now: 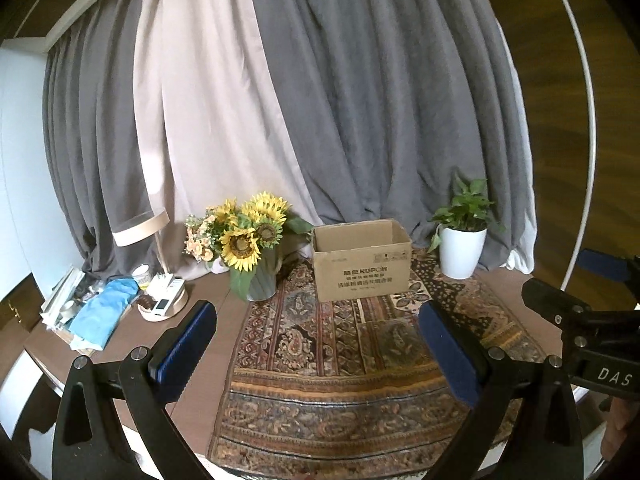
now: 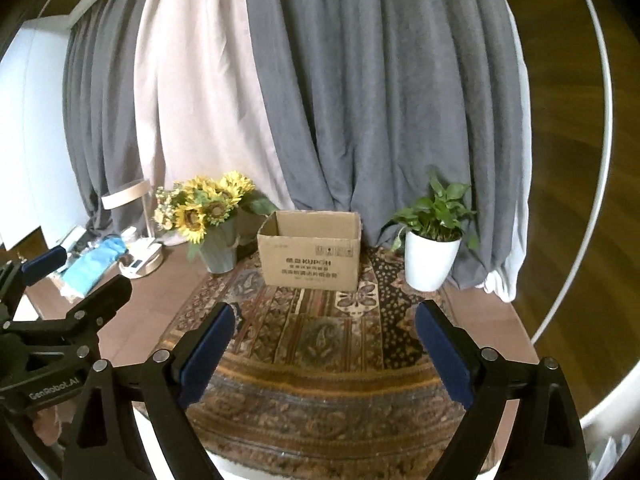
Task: Organize rigid objects
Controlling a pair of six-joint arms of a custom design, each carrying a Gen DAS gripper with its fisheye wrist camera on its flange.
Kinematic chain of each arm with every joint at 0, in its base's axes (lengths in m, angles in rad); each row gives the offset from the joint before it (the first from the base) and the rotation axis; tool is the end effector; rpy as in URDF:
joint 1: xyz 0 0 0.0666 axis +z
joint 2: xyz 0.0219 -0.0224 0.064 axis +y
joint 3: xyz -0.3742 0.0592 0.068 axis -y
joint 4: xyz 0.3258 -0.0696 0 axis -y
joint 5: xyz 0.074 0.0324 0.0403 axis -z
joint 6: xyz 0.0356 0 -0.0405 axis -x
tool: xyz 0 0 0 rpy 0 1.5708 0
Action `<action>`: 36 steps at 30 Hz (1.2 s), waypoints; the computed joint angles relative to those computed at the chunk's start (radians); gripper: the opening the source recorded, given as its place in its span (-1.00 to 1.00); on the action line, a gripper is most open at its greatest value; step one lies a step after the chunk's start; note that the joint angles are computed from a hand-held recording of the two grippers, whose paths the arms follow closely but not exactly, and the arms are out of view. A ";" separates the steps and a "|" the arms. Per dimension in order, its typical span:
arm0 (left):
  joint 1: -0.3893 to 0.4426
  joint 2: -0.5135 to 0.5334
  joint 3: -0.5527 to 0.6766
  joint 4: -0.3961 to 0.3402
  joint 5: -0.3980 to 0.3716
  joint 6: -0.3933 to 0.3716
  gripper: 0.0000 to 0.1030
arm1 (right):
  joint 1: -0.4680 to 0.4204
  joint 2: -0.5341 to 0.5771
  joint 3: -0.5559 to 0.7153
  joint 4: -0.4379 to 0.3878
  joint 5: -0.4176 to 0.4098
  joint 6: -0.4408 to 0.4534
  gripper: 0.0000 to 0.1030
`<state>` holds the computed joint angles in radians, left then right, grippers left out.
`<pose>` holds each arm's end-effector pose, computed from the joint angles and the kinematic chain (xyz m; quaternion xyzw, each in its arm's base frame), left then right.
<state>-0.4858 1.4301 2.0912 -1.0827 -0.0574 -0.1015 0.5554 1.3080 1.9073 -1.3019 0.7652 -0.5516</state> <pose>0.3490 -0.1824 0.6657 0.2279 0.8077 -0.0801 0.5379 0.2981 0.1555 0.6288 0.1554 0.8420 -0.0830 0.5100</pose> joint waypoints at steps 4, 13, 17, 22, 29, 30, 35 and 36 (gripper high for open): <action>-0.008 -0.046 -0.042 0.005 -0.004 0.012 1.00 | 0.067 -0.024 -0.003 -0.046 0.066 -0.058 0.80; 0.000 -0.111 -0.111 0.024 0.027 0.009 1.00 | 0.173 -0.034 0.005 -0.137 0.160 -0.176 0.81; 0.004 -0.130 -0.133 0.029 0.032 0.005 1.00 | 0.215 -0.025 0.018 -0.194 0.215 -0.239 0.81; 0.010 -0.155 -0.160 0.034 0.034 -0.003 1.00 | 0.245 -0.018 0.025 -0.233 0.229 -0.288 0.82; 0.022 -0.190 -0.198 0.037 0.040 -0.007 1.00 | 0.293 -0.012 0.025 -0.295 0.259 -0.378 0.82; 0.024 -0.194 -0.203 0.037 0.042 -0.006 1.00 | 0.299 -0.009 0.029 -0.304 0.263 -0.387 0.82; 0.026 -0.203 -0.211 0.035 0.049 -0.004 1.00 | 0.321 0.003 0.042 -0.336 0.268 -0.419 0.82; 0.028 -0.205 -0.213 0.035 0.054 -0.003 1.00 | 0.326 0.005 0.044 -0.345 0.272 -0.429 0.82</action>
